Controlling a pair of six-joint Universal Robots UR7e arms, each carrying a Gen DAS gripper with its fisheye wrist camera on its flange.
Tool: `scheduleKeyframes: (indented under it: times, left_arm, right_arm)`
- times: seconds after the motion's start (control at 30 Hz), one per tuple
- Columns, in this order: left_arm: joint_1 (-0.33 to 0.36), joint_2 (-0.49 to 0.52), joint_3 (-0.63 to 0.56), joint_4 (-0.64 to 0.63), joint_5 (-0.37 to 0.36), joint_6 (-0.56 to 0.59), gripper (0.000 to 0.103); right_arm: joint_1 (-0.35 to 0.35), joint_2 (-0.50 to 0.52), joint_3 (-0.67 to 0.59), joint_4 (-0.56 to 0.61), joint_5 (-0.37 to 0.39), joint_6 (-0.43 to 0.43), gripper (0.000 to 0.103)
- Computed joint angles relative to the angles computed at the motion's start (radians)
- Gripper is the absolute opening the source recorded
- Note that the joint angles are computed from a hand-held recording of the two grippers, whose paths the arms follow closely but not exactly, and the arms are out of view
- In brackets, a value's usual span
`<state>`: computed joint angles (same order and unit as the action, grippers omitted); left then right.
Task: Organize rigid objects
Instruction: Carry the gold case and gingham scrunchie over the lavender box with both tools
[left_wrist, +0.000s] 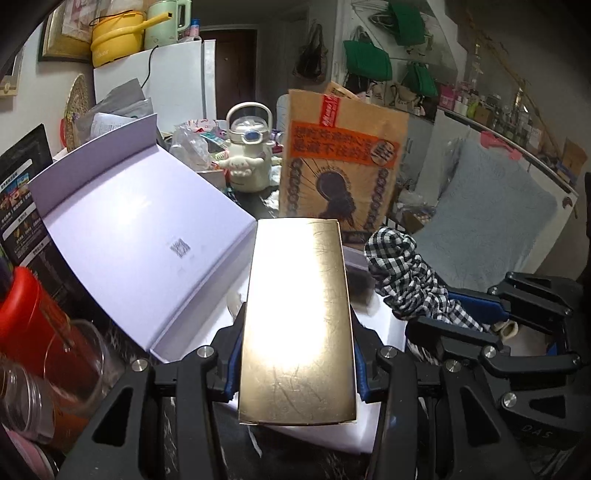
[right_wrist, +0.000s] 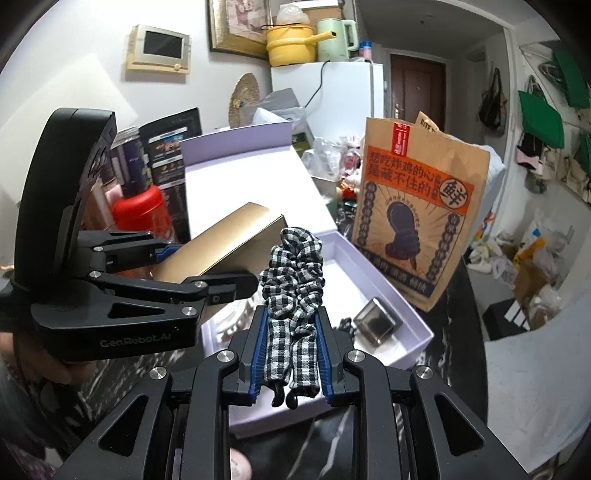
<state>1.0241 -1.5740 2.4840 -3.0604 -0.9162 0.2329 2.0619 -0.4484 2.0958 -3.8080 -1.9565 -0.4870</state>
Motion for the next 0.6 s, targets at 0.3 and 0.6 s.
scheduleKeyframes:
  times: [0.3,0.6]
  left_arm:
    - [0.039,0.102,-0.099,-0.054,0.024,0.056,0.045]
    - [0.1,0.181,-0.188,-0.03,0.012,0.075,0.045]
  right_arm:
    - [-0.009,0.015,-0.088,0.031,-0.015,-0.03,0.024]
    - [-0.024,0.038,-0.174,0.109,-0.051,-0.02,0.024]
